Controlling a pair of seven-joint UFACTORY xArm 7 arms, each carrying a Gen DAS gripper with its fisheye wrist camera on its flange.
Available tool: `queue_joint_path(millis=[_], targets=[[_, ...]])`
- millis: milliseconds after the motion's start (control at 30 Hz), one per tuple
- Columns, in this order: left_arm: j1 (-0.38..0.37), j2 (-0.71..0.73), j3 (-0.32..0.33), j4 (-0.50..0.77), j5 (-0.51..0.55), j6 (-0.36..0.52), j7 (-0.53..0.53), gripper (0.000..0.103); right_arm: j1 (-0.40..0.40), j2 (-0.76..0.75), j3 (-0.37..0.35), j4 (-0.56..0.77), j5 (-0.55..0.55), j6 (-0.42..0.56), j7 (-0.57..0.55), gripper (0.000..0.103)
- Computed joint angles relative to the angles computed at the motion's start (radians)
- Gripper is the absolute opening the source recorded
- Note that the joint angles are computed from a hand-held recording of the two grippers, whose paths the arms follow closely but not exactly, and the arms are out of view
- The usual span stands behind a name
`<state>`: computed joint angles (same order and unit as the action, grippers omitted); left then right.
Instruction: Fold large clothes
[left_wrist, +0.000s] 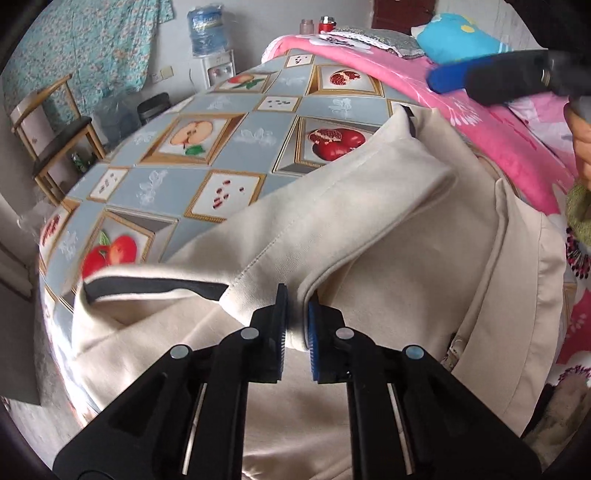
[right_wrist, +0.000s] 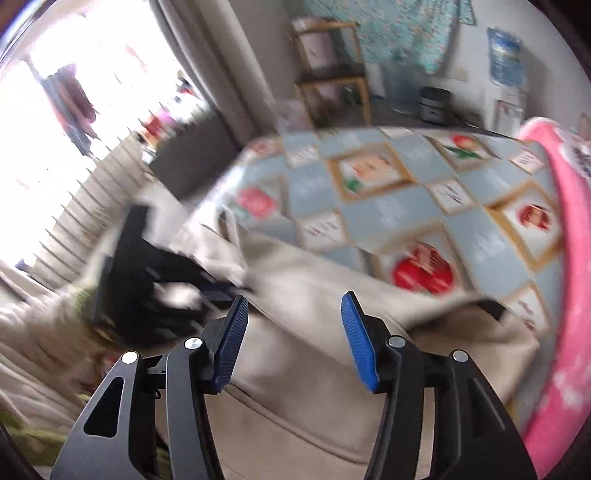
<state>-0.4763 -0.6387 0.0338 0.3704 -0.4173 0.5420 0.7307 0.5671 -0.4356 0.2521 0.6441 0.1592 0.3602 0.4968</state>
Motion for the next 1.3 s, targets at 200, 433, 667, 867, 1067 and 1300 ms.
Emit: queue_joint_path(millis=[200, 433, 667, 867, 1067, 1300], targets=[[0.005, -0.073, 0.095, 0.006, -0.114, 0.145, 0.031, 0.046, -0.023, 0.255, 0.015, 0.067, -0.002, -0.012, 0.061, 0.05], [0.104, 0.009, 0.188, 0.093, -0.291, 0.294, -0.033, 0.061, 0.008, 0.181, 0.003, -0.009, 0.068, -0.053, 0.106, 0.049], [0.148, 0.258, 0.218, 0.223, -0.519, 0.393, -0.086, 0.06, 0.082, -0.033, -0.108, -0.213, 0.268, -0.2, 0.197, 0.051], [0.21, 0.333, 0.147, 0.265, -0.552, 0.419, -0.128, 0.052, 0.35, -0.012, -0.385, -0.274, 0.514, -0.296, 0.105, 0.051], [0.299, 0.321, 0.118, 0.252, -0.561, 0.52, -0.118, 0.044, 0.186, -0.087, -0.223, -0.308, 0.463, -0.215, 0.215, 0.051], [0.357, 0.352, 0.055, 0.264, -0.592, 0.551, -0.107, 0.044, 0.381, -0.058, -0.399, -0.335, 0.59, -0.286, 0.127, 0.051]])
